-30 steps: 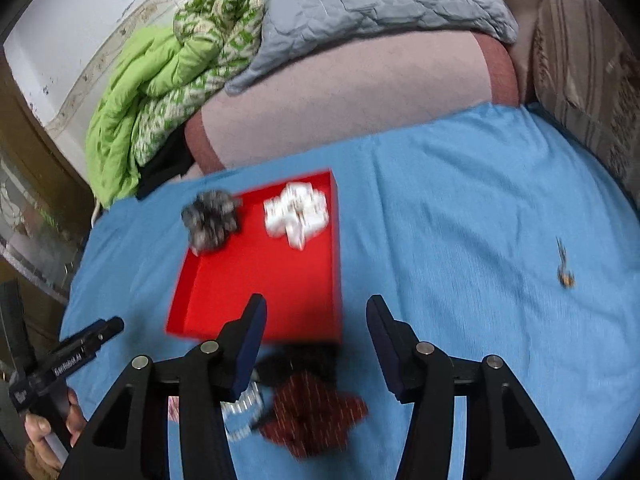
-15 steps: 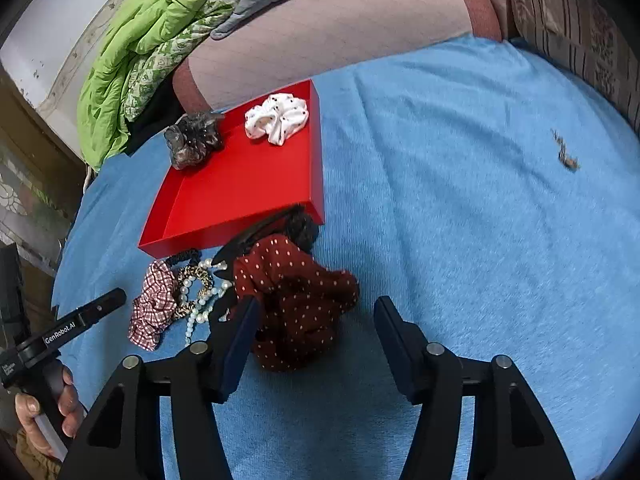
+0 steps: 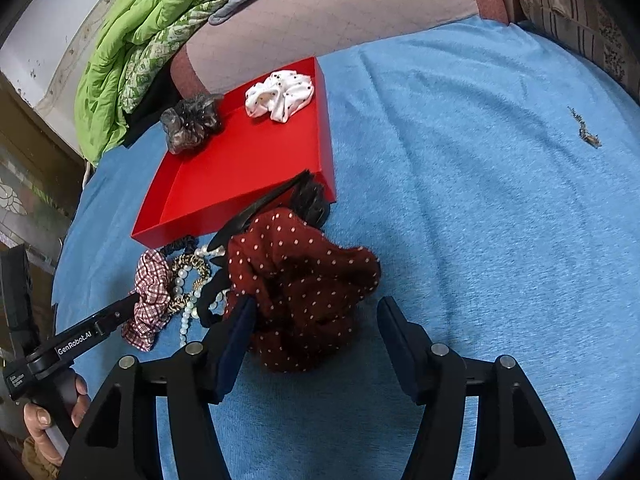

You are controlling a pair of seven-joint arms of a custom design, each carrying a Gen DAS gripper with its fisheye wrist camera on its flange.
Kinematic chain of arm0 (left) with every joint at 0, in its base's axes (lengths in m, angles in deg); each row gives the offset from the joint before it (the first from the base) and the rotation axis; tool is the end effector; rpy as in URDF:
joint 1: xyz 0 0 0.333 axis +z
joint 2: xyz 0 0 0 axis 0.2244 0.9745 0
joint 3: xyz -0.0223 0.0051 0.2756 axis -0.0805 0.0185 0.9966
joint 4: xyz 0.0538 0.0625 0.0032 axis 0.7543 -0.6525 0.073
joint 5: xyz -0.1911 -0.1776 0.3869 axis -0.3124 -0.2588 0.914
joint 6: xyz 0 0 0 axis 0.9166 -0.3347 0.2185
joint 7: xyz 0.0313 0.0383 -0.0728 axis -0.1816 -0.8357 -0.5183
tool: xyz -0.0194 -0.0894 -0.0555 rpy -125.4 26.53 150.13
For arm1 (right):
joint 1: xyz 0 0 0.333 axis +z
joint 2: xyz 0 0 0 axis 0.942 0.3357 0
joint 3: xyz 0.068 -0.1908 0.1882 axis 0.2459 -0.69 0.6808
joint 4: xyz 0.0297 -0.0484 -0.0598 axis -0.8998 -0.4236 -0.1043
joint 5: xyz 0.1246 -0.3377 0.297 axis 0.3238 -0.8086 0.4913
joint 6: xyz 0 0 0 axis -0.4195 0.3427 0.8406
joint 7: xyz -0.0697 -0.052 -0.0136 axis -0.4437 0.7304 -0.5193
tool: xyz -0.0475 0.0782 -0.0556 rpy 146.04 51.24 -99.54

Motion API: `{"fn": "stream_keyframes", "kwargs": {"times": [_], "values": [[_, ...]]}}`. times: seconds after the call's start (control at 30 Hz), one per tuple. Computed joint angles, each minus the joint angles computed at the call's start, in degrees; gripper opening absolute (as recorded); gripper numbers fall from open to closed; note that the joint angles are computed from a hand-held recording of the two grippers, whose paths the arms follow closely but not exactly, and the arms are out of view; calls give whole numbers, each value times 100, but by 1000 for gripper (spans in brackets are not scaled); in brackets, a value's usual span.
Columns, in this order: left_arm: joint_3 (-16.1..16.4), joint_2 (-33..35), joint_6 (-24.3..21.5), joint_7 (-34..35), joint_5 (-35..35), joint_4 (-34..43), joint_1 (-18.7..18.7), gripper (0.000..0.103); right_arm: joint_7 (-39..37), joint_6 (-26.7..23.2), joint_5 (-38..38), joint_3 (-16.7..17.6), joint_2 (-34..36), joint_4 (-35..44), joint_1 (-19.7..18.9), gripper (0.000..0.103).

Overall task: Organize jewelry
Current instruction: 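Grasp the red plaid scrunchie with the left gripper while the right grasps the red polka-dot scrunchie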

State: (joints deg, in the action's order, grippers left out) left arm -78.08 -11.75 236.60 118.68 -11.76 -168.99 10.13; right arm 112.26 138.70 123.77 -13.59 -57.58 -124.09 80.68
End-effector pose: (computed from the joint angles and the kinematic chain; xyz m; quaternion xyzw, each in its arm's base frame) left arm 0.4991 -0.1702 0.3197 -0.7783 0.5794 -0.1972 0.1405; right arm 0.5621 0.0385 0.3333 -0.7093 0.6389 -0.0064 0.2977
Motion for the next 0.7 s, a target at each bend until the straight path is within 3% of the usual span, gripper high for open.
{"fn": "stream_keyframes", "kwargs": {"times": [0.17,0.33,0.53,0.63,0.7], "values": [[-69,46,6,-150,129,12,31,59,-1,22,11,28,31,-19,28,68],[-126,5,-26,-288,309,-18,21,59,40,59,-2,55,39,-35,40,50],[-153,6,-56,-385,447,2,8,57,79,72,-47,51,36,-43,55,40],[-115,19,-47,-319,408,9,-45,48,98,93,-83,63,73,-26,49,34],[-90,26,-44,-250,360,18,-85,34,133,110,-107,70,87,-28,43,30]]}}
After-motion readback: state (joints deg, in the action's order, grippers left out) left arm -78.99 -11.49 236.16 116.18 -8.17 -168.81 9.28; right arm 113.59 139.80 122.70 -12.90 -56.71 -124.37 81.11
